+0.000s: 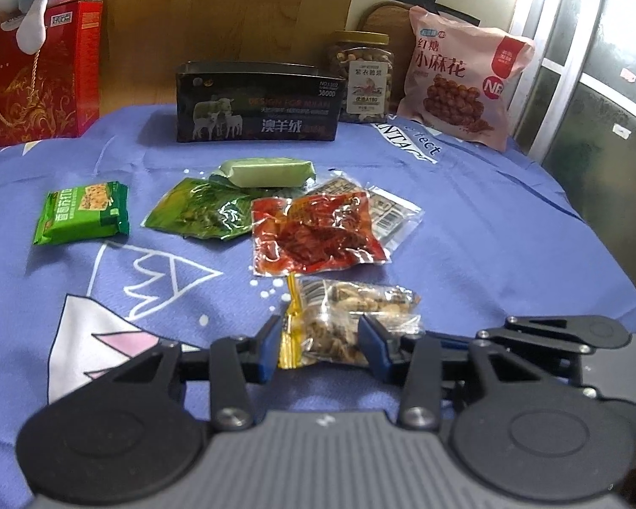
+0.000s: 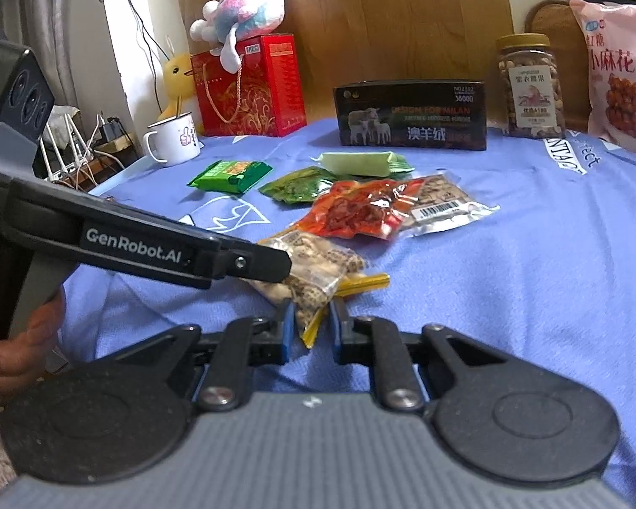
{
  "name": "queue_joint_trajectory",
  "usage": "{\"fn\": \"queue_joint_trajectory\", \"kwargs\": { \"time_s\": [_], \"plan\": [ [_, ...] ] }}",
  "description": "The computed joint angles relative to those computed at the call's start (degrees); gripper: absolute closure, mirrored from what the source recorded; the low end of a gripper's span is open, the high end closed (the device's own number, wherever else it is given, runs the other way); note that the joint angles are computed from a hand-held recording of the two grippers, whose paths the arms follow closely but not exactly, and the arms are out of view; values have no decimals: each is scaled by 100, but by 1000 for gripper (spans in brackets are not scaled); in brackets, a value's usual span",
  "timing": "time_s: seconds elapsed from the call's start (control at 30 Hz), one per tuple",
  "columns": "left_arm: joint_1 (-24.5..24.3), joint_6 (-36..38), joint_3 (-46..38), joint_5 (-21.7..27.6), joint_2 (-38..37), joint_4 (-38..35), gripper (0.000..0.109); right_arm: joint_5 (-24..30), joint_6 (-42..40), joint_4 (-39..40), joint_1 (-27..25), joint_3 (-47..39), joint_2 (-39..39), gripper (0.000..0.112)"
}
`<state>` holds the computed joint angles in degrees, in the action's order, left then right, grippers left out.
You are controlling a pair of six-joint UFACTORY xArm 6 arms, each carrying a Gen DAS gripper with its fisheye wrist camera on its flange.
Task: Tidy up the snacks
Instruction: 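Hold the nut bag low over the cloth with the left tool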
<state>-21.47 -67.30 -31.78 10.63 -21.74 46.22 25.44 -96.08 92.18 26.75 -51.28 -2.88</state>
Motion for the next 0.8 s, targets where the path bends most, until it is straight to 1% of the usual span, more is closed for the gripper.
{"fn": "queue_joint_trajectory", "kwargs": {
  "time_s": [0.43,0.67,0.8],
  "plan": [
    [-353,-152,-308,736,78,54,68,498,-16,46,-278,-11,53,92],
    [-458,-237,-411,955,125,133,68,672,-19,25,-380,-20,75,92],
    [-470,-260,-420,985,129,159,68,671,-18,36,-373,-12,69,92]
  ]
}}
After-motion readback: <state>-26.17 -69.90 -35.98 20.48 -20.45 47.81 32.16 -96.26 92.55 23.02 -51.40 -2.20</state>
